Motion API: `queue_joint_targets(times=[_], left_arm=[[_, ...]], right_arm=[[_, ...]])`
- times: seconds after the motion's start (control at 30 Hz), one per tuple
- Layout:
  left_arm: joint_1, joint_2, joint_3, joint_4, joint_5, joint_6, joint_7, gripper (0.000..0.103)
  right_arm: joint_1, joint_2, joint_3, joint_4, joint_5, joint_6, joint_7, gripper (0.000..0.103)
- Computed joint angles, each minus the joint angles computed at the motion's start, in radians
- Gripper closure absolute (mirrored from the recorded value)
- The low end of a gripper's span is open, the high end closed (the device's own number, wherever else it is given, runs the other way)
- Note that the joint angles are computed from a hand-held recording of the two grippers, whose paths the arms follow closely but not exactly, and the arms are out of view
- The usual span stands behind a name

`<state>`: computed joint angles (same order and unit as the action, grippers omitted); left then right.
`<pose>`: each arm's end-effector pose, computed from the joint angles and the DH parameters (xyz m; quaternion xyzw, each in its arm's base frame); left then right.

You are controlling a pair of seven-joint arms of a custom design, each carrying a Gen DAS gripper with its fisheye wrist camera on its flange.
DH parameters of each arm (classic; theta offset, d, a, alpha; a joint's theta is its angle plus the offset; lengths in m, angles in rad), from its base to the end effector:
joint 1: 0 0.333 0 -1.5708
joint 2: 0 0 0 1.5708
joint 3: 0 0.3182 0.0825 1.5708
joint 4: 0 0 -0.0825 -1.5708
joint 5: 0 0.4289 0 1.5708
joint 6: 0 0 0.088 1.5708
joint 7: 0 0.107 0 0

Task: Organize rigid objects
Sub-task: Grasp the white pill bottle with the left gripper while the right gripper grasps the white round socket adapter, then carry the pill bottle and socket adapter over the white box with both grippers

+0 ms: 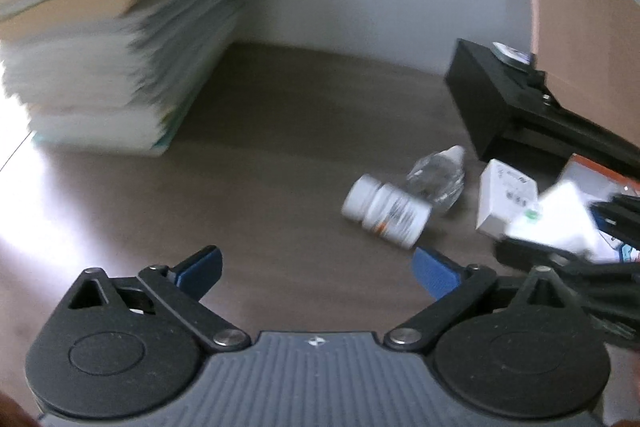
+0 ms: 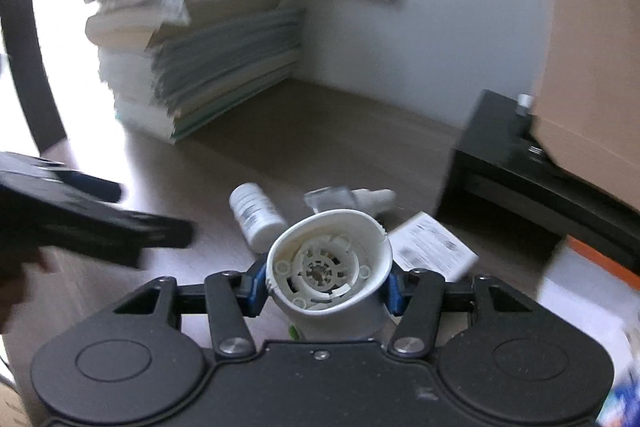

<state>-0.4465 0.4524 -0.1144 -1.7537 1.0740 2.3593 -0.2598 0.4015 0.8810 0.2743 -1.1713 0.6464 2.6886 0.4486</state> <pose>0.6150 -0.3646 0.3095 -0.8091 0.4534 -0.2133 0.3071 0.7191 0.4497 0.3189 -0.8842 0.1994 -0.0880 0.4131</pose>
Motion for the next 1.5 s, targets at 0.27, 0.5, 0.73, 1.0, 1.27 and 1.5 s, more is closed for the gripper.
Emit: queue_joint_targets(times=[0.27, 0.5, 0.73, 1.0, 1.27, 1.5], left_arm=[[-0.003, 0.154, 0.042, 0.154, 0.041, 0.059, 0.242, 0.000], [-0.028, 0.193, 0.106, 0.176, 0.118, 0.144, 0.207, 0.000], [-0.031, 0.183, 0.113, 0.167, 0.149, 0.185, 0.175, 0.042], [-0.049, 0.106, 0.092, 0.087, 0.161, 0.155, 0.060, 0.045], [-0.079, 0.055, 0.033, 0.103, 0.126, 0.046, 0.047, 0.045], [-0.129, 0.102, 0.003, 0.227, 0.092, 0.025, 0.062, 0.045]], right_arm=[[-0.072, -0.172, 0.012, -0.239, 0.123, 0.097, 0.054, 0.038], [-0.086, -0.257, -0.006, -0.365, 0.163, 0.173, 0.108, 0.038], [-0.112, -0.297, 0.021, -0.427, 0.220, 0.241, 0.103, 0.038], [-0.148, -0.321, 0.068, -0.451, 0.301, 0.303, 0.030, 0.038], [-0.188, -0.385, 0.094, -0.510, 0.399, 0.343, -0.039, 0.038], [-0.230, -0.461, 0.085, -0.581, 0.531, 0.380, -0.135, 0.038]])
